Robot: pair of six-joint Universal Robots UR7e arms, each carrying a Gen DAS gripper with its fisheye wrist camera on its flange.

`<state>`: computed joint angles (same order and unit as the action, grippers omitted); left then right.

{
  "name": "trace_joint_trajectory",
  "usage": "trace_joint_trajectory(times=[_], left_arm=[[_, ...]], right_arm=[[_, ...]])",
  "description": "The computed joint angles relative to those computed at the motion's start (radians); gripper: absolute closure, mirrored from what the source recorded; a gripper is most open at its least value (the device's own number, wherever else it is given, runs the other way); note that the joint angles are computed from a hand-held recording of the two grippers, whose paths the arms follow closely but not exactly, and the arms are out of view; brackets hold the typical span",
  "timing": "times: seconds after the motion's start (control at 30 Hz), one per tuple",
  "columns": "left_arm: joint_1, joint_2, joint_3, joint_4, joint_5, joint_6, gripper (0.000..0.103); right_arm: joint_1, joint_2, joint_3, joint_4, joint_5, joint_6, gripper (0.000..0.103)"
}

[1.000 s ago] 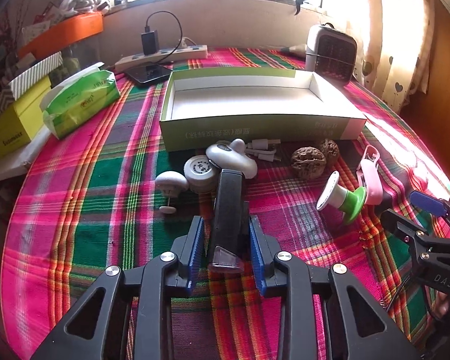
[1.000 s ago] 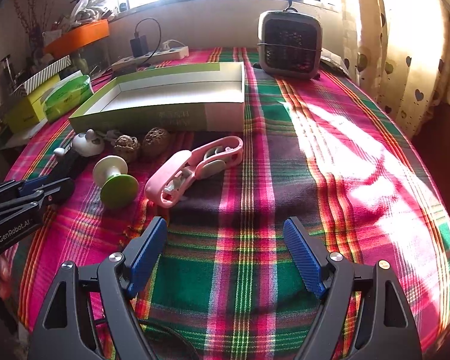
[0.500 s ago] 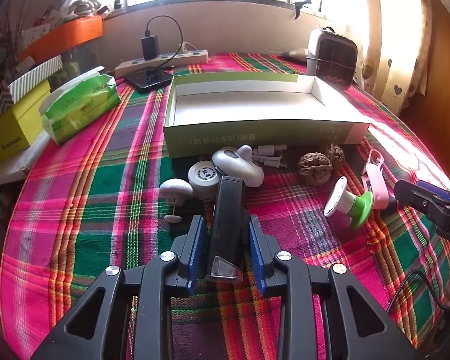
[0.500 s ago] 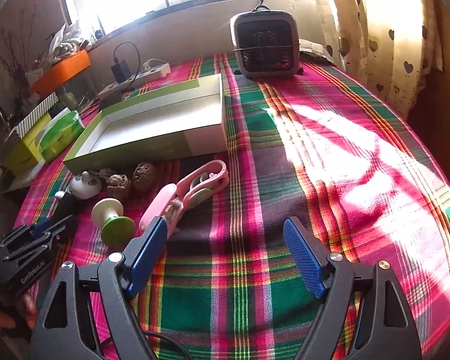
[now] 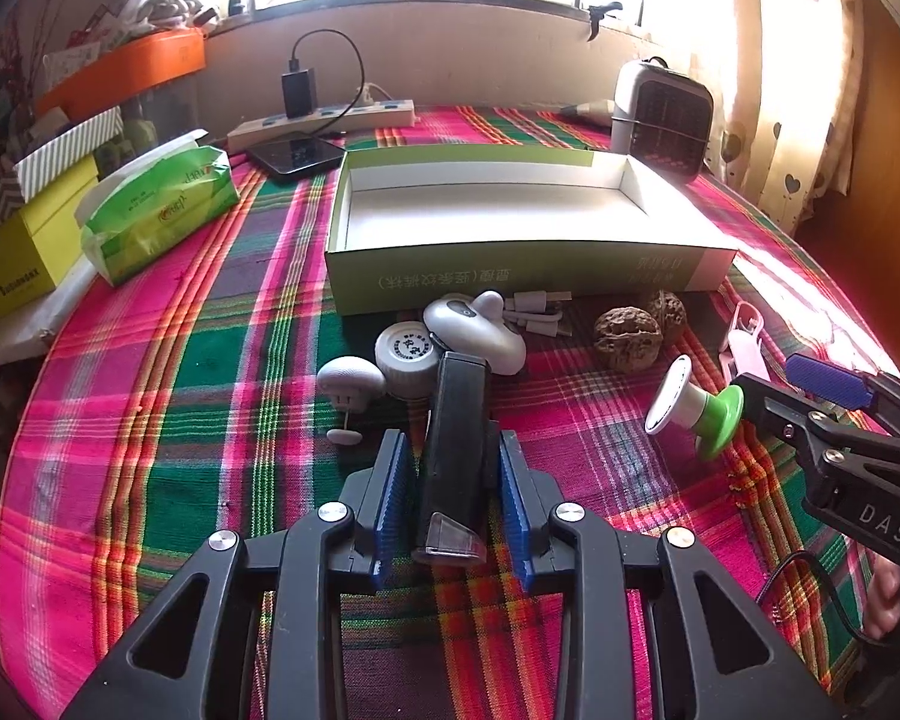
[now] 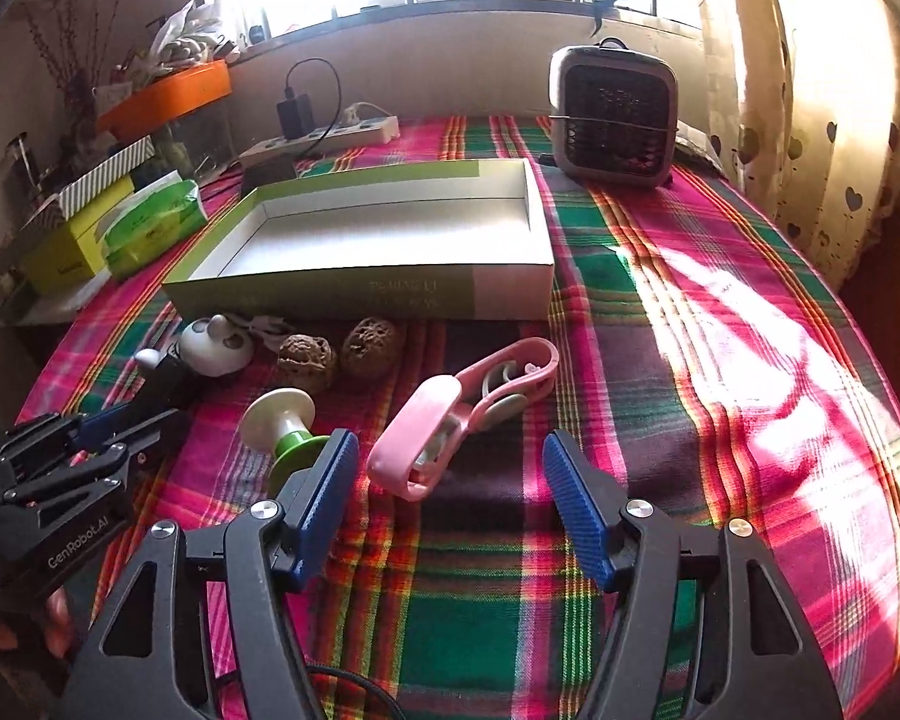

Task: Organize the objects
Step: 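Close left tool on black flashlight while right tool grasps pink block, then lift and carry flashlight in left tool while right tool carries pink block to box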

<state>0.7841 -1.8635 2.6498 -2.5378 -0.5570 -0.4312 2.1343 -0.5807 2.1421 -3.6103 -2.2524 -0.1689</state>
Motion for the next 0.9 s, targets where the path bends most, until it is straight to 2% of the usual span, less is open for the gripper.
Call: trace_joint_trajectory(times=[0.17,0.43,0.5,0.9], left_arm=[[-0.001,0.001,0.000,-0.002,-0.002,-0.002,0.075],[-0.002,0.004,0.000,-0.006,-0.005,-0.003,0.075],[-0.003,0.006,0.001,-0.007,-0.006,-0.004,0.075],[-0.007,-0.003,0.004,-0.008,-0.014,0.010,0.075]], right_arm=[[0.006,0.021,-0.026,0.031,-0.031,0.016,0.051],[0.013,0.021,-0.022,0.030,-0.052,0.030,0.081],[0.013,0.017,-0.013,0.021,-0.051,0.030,0.084],[0.014,-0.030,0.056,0.012,-0.037,0.050,0.084]])
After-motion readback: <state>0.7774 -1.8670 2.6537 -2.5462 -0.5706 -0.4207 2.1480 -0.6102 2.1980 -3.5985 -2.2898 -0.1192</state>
